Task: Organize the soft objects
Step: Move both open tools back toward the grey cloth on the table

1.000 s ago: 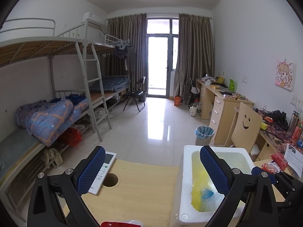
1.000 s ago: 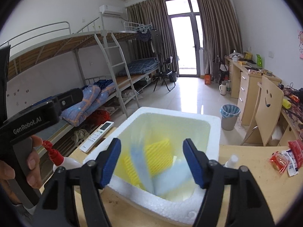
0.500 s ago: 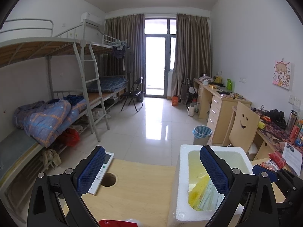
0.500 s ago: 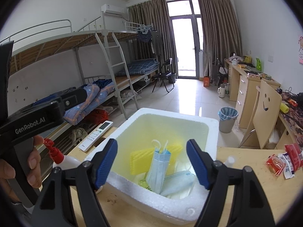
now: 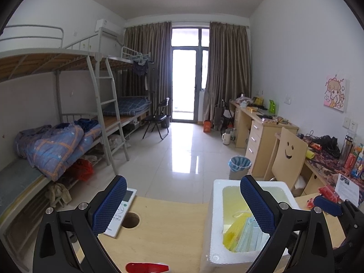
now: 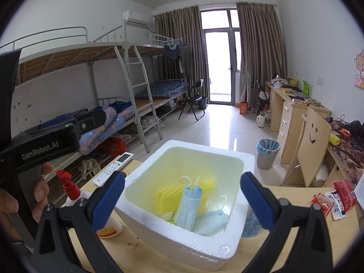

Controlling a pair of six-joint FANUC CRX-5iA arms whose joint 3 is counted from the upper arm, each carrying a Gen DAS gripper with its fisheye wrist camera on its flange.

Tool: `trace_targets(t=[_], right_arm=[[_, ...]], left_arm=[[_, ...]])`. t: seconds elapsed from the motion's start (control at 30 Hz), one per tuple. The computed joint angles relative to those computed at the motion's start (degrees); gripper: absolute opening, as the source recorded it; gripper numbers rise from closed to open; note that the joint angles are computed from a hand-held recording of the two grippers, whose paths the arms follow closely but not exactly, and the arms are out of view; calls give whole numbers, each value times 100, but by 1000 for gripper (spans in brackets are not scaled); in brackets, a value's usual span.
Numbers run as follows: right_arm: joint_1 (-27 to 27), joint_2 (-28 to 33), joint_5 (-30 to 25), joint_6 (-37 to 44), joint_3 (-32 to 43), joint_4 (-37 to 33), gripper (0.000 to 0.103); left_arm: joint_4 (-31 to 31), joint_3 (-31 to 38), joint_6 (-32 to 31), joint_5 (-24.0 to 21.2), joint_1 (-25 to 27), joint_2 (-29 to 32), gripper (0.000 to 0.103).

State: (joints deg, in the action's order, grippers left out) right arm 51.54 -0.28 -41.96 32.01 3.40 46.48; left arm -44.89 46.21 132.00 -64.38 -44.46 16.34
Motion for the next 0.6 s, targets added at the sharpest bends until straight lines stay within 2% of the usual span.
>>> trace_targets(t=[0.2, 0.27, 0.6], right_arm=[[114, -93, -167, 83, 29, -49, 103], [212, -165, -246, -39, -30, 108, 103], [797, -709, -817, -617, -455, 937, 103]], left_arm=[[-23, -63, -17, -22, -89, -62, 100], [52, -87, -129, -42, -115, -108, 100], [-431, -533, 211, -149, -651, -677, 100]])
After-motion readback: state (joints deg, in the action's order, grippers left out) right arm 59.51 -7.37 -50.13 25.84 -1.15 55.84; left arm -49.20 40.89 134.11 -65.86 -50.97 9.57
